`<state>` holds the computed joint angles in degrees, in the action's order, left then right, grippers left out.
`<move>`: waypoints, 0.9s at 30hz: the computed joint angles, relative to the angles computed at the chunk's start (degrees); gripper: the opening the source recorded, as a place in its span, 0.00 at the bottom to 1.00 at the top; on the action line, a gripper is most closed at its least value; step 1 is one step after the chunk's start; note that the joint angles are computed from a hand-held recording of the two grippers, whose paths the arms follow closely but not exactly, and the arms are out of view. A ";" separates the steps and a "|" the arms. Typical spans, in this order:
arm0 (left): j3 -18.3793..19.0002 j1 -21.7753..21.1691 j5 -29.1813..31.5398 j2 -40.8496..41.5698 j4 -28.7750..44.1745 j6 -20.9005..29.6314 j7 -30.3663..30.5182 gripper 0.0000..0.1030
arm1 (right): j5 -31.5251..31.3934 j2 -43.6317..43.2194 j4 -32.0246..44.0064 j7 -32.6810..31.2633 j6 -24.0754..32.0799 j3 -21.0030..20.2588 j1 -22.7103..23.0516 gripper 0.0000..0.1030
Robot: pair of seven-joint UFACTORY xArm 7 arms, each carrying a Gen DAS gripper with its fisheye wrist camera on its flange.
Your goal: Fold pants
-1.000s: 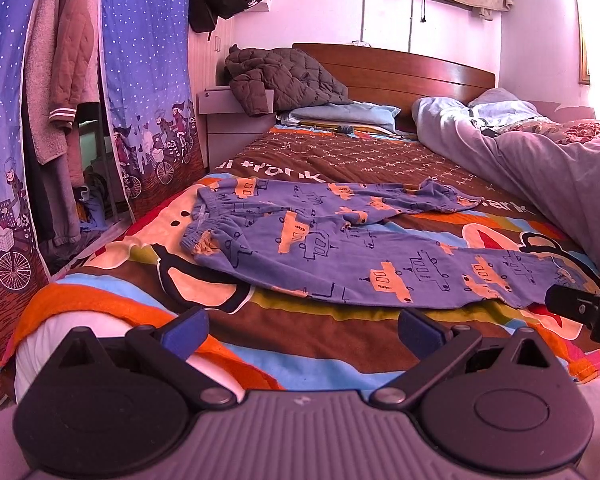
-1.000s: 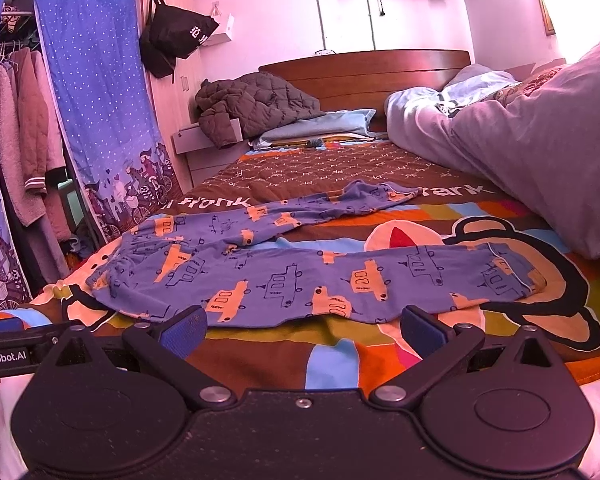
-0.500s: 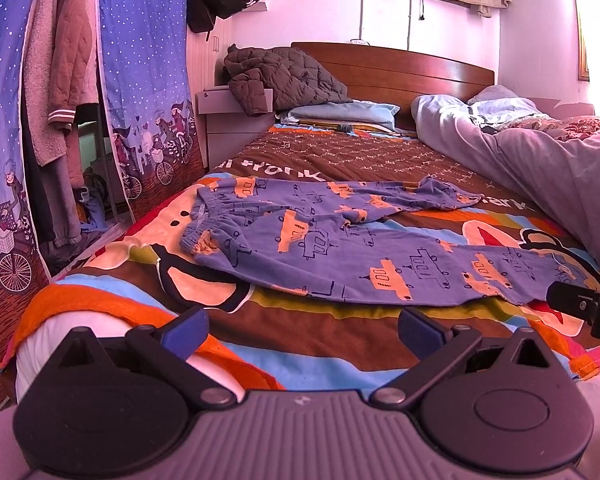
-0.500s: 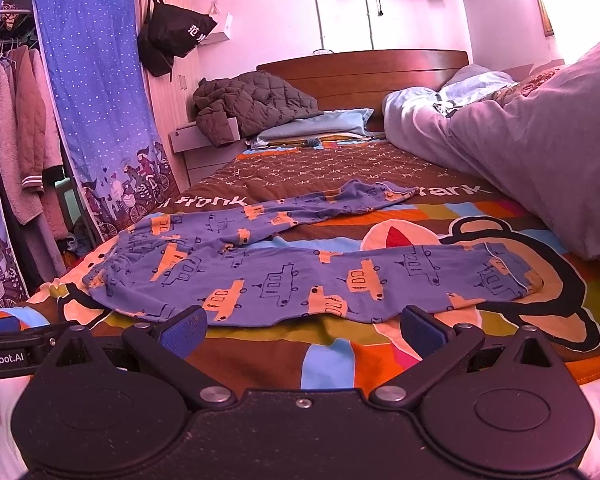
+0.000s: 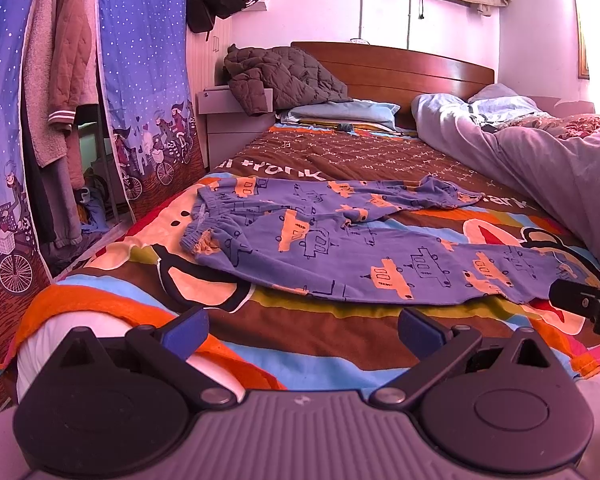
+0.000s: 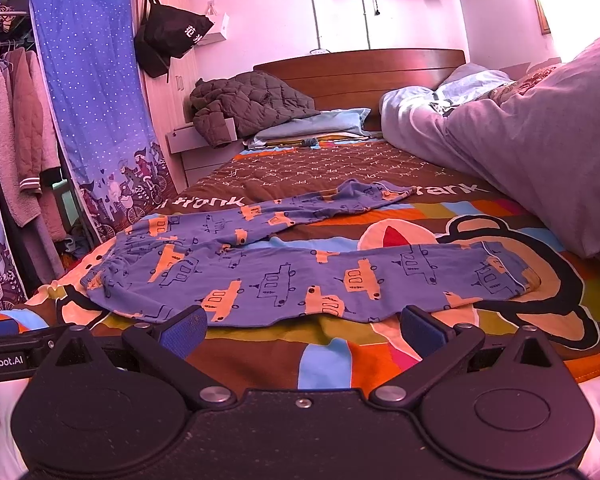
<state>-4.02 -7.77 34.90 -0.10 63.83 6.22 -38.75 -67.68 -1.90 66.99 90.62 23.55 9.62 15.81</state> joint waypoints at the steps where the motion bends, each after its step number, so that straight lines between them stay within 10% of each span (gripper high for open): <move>1: -0.02 -0.02 -0.01 0.01 0.06 0.12 -0.03 1.00 | 0.00 0.00 0.00 0.00 0.00 0.00 0.00 1.00; 27: -0.29 0.99 -2.08 -0.79 -1.19 -0.37 1.79 1.00 | 1.64 0.07 -0.18 -1.41 1.99 0.04 0.22 1.00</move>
